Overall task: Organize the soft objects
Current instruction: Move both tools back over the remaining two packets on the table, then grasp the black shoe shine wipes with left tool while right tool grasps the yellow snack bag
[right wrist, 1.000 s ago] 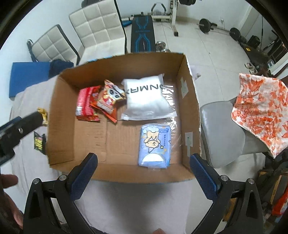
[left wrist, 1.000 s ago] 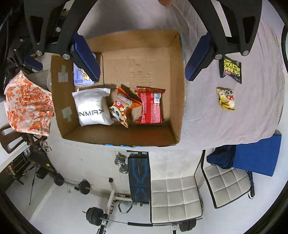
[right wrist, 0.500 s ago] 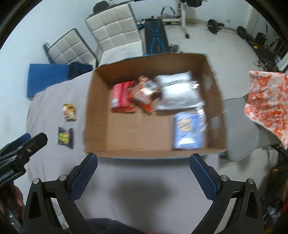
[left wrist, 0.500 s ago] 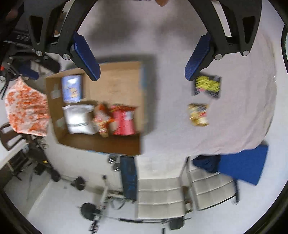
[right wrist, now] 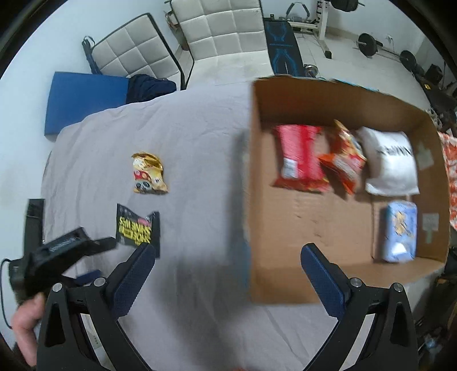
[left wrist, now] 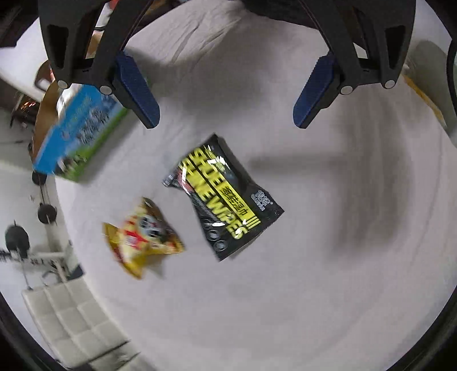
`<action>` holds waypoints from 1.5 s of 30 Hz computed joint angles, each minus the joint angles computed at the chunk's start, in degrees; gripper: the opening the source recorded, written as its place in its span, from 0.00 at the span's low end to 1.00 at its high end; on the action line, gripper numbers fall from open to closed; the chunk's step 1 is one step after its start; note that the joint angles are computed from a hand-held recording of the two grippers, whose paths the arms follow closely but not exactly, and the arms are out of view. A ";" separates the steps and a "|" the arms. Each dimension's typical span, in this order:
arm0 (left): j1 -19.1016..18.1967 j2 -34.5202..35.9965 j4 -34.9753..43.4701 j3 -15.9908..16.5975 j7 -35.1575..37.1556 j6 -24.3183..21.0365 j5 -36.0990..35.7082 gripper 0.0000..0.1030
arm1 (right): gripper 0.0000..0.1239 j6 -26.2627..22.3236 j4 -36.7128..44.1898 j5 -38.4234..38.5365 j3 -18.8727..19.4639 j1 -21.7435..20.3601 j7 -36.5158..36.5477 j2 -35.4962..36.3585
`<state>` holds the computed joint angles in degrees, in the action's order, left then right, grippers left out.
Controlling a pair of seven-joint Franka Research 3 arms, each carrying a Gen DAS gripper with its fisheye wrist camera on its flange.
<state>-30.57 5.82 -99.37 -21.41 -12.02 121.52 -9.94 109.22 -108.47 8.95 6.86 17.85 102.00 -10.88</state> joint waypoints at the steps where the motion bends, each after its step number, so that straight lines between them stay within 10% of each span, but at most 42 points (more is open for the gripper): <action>1: 0.36 -0.16 -1.62 0.13 0.50 2.16 -1.63 0.93 | 0.83 0.32 1.32 -0.89 0.81 0.33 1.32 1.72; 12: 3.27 5.00 -2.88 0.75 5.65 5.66 -8.22 0.93 | 0.83 -0.48 8.93 -6.88 1.27 4.48 6.47 11.49; 20: 1.04 14.71 13.64 0.47 15.09 -11.01 3.09 0.57 | 0.83 -1.84 10.57 -7.84 0.98 6.18 5.64 14.09; 26: -2.75 17.45 22.05 1.37 24.73 -26.12 12.53 0.54 | 0.83 -3.11 15.03 -4.36 0.89 7.10 4.69 18.35; 32: -2.99 14.34 18.85 2.62 31.24 -31.13 17.86 0.54 | 0.83 -1.93 20.20 2.30 0.91 8.32 7.52 25.39; 45: 5.83 -0.39 -5.18 3.62 28.37 -12.52 4.27 0.59 | 0.79 -7.82 38.50 0.67 -0.16 13.59 14.17 42.11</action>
<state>-24.73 5.43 -104.54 -17.78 16.36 108.99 -5.68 101.40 -69.96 9.62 6.70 31.45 116.17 31.23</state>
